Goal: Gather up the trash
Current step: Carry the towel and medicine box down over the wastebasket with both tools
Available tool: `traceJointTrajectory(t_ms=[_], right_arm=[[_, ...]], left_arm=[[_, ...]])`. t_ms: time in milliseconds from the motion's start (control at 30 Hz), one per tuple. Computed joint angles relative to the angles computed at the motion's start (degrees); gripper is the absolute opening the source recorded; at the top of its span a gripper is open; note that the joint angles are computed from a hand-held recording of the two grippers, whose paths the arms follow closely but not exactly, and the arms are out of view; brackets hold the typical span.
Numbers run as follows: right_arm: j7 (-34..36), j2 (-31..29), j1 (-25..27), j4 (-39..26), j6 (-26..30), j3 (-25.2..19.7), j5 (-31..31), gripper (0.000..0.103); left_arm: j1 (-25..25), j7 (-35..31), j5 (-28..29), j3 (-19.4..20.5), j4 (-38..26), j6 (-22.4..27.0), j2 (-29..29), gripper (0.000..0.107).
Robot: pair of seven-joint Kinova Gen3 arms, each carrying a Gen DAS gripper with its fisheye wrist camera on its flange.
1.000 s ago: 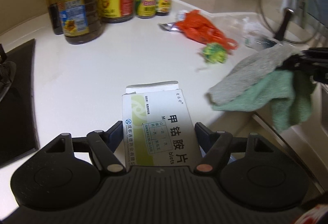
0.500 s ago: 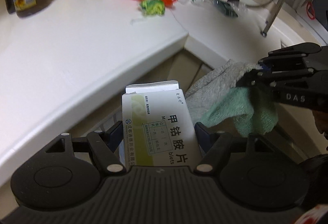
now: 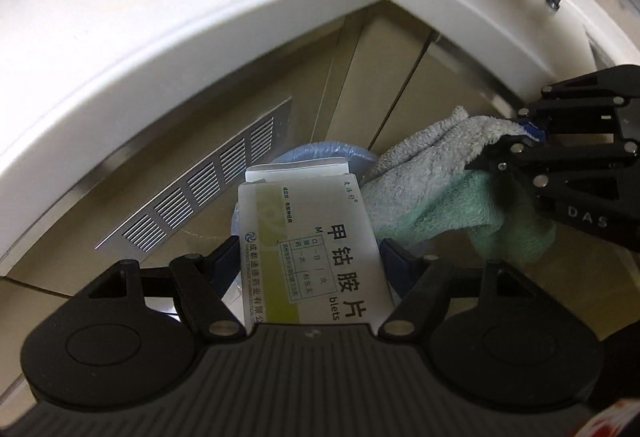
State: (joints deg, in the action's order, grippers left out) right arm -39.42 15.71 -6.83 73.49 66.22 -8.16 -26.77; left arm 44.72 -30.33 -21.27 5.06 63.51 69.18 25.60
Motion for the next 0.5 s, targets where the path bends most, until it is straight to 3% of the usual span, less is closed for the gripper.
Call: traceJointTrajectory(t_ms=[500], right_arm=[[-2.26,3.09,-2.99,4.05,-4.36,-0.19,6.06,0.009]], left_arm=[[-2.47,-3.38,3.7,-0.02,-0.18,-1.08,3.25,0.072]])
